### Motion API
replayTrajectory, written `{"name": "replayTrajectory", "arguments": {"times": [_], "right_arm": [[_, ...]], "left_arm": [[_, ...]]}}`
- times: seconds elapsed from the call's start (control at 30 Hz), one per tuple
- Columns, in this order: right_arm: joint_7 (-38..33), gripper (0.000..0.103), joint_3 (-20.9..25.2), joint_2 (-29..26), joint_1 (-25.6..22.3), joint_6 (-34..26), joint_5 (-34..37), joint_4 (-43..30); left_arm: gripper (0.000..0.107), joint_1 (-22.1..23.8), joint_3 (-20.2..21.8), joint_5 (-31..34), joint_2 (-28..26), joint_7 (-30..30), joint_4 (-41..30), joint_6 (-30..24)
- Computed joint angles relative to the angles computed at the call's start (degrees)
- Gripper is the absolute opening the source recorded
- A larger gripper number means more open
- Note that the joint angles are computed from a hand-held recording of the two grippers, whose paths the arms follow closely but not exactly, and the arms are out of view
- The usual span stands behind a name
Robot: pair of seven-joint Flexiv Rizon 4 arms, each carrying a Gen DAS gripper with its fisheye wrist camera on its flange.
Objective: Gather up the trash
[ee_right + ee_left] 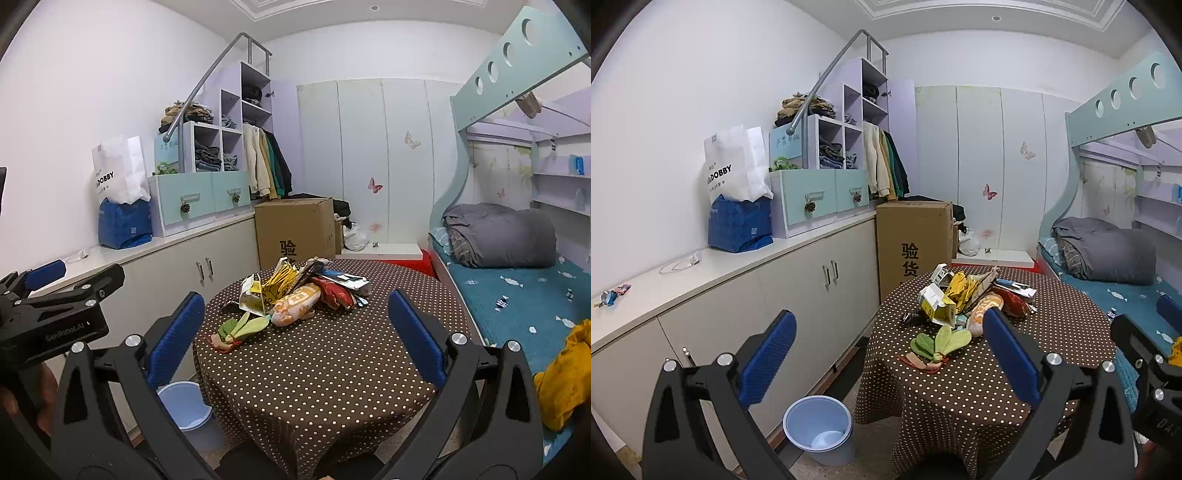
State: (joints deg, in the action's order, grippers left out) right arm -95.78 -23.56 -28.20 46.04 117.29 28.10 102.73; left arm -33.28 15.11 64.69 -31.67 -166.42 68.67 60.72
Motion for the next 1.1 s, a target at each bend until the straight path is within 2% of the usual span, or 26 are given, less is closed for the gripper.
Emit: {"name": "replayTrajectory", "arguments": {"times": [0.7,1.1], "right_arm": [[-0.7,0.097,-0.2,0.3,0.4,0.0,0.7,0.0],[-1.1,0.097,1.9,-0.1,-0.9,1.0,1.1,-0.1]], "left_arm": [[0.099,-0.2,-0.6,1.9,0.5,-1.6,0.4,-0.6],[0.099,-0.1,-0.7,1.6,0.6,-1.1,0.6,-0.5]]}}
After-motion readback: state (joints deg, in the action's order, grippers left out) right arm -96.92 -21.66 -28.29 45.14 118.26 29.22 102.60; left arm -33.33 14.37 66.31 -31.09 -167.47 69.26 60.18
